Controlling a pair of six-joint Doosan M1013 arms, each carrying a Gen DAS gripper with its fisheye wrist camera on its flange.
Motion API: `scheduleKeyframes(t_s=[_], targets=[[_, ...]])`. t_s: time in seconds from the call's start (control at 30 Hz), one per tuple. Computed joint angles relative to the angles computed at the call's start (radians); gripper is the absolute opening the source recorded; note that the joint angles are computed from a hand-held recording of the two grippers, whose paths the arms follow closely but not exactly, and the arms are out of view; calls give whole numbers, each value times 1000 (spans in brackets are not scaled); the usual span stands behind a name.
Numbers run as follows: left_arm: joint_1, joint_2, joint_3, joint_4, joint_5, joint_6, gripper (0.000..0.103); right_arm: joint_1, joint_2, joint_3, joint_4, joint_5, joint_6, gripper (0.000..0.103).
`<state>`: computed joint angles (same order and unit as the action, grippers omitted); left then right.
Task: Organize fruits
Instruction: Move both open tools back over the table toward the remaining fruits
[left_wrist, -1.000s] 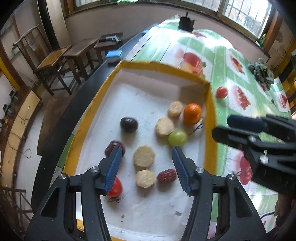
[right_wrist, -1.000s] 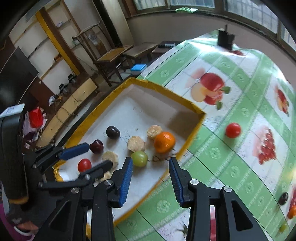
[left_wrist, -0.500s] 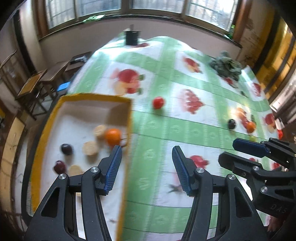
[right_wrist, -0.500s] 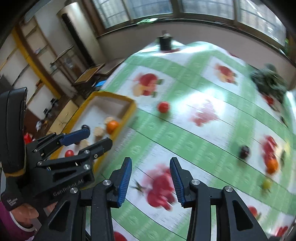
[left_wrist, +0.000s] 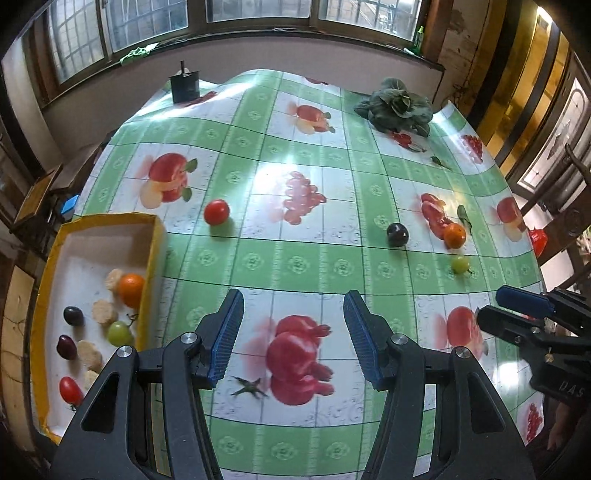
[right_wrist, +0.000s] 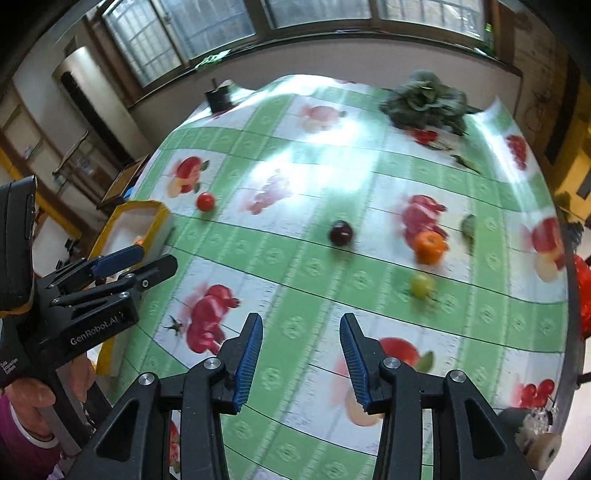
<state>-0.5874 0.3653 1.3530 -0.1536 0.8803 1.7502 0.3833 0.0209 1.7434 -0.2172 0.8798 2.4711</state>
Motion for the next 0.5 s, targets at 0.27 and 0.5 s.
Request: scheduleKeyframes(t_s=[0.27, 0.5], targets=[[-4, 17, -18, 8, 24, -15, 57, -25, -26, 30, 1, 1, 4, 42], [37, 79, -83, -10, 92, -13, 57, -43, -15, 37, 41, -28, -27, 42]])
